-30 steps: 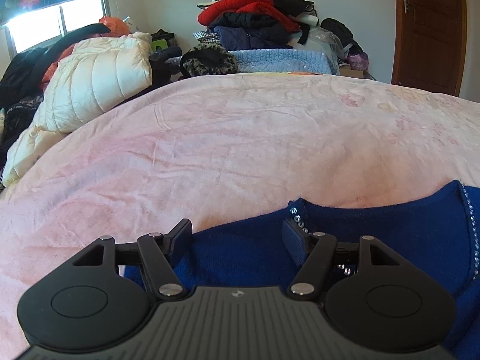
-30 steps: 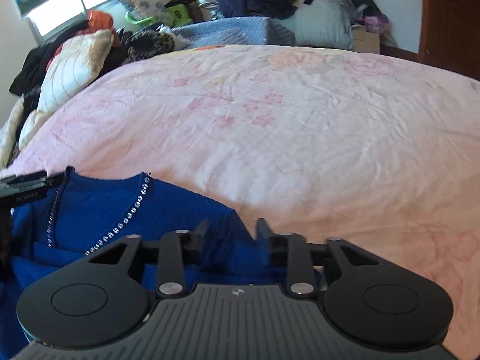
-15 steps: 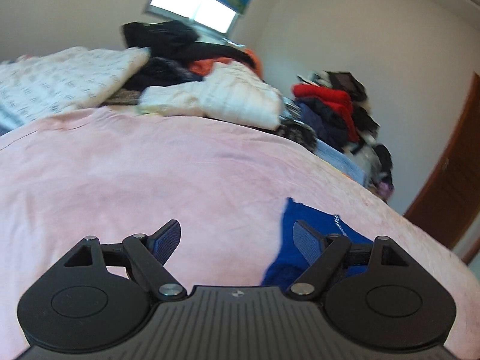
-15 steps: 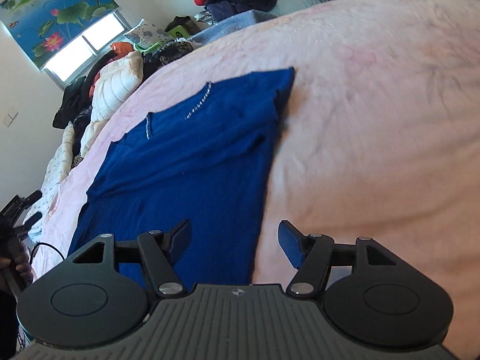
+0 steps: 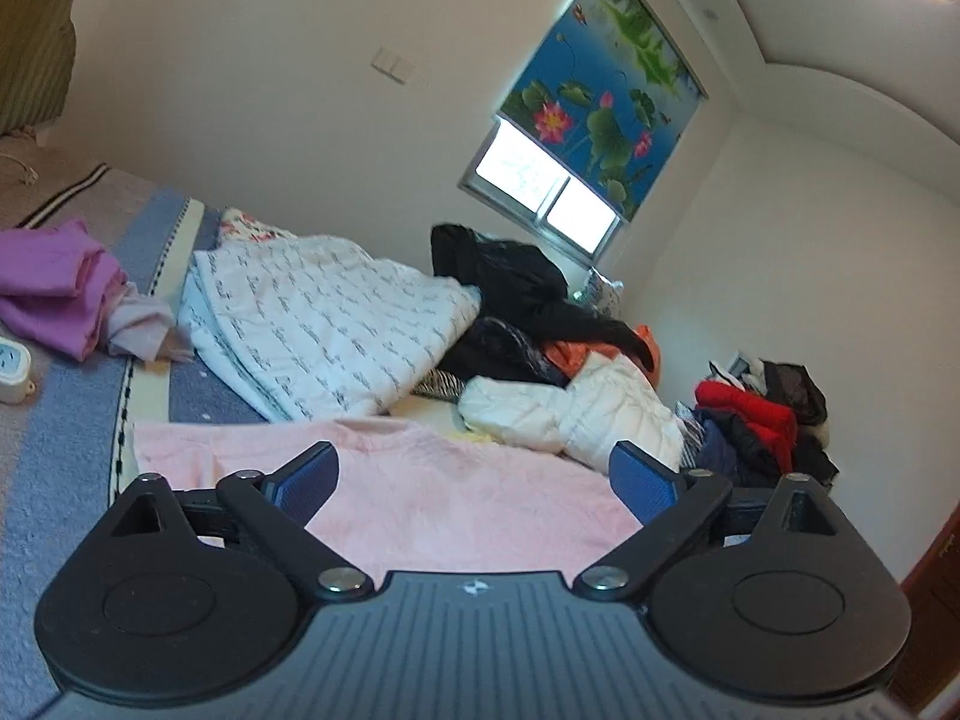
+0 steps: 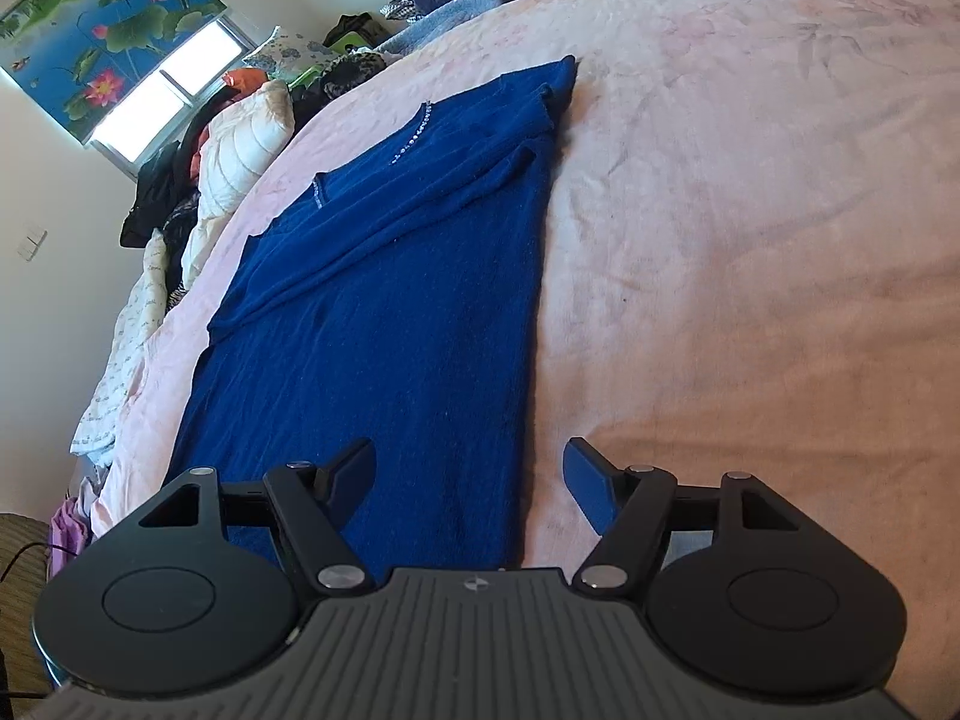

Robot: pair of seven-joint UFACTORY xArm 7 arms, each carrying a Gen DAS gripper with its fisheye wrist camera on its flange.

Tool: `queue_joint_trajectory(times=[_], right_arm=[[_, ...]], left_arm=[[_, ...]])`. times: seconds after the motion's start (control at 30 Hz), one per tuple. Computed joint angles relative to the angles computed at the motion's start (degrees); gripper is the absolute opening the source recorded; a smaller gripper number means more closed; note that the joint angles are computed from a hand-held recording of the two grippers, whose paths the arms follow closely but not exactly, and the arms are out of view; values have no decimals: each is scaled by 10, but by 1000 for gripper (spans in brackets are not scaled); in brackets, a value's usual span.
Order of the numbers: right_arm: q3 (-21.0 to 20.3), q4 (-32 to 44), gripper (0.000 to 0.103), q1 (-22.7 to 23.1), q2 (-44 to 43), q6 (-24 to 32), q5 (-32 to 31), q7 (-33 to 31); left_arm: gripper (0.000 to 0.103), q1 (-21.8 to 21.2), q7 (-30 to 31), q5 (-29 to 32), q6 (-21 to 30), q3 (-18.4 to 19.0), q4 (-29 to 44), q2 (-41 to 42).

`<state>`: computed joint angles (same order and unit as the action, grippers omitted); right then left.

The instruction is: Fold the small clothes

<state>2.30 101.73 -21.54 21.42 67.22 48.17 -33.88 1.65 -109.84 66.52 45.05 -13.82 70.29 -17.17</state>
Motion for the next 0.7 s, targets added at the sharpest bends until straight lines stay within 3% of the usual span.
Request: queue_joint_trajectory(times=[0.13, 0.3, 0.37, 0.47, 0.53, 0.7], right_arm=[[-4, -30, 74, -5, -23, 15, 9, 0], [-18, -84, 77, -7, -63, 31, 33, -23], [-25, -108, 78, -5, -78, 31, 45, -33], [-37, -125, 78, -5, -89, 50, 64, -32], [-43, -129, 78, -8, -90, 71, 77, -25], [-50, -119, 78, -28, -70, 161, 117, 20]], left_arm=[[99, -39, 36, -92, -104, 18, -43, 26], [99, -95, 190, -314, -242, 48, -101, 87], [99, -111, 244, -374, -253, 47, -114, 103], [99, -114, 239, -349, -238, 29, -126, 107], [99, -127, 272, -382, -243, 32, -138, 102], [99, -179, 475, -605, -295, 63, -164, 99]])
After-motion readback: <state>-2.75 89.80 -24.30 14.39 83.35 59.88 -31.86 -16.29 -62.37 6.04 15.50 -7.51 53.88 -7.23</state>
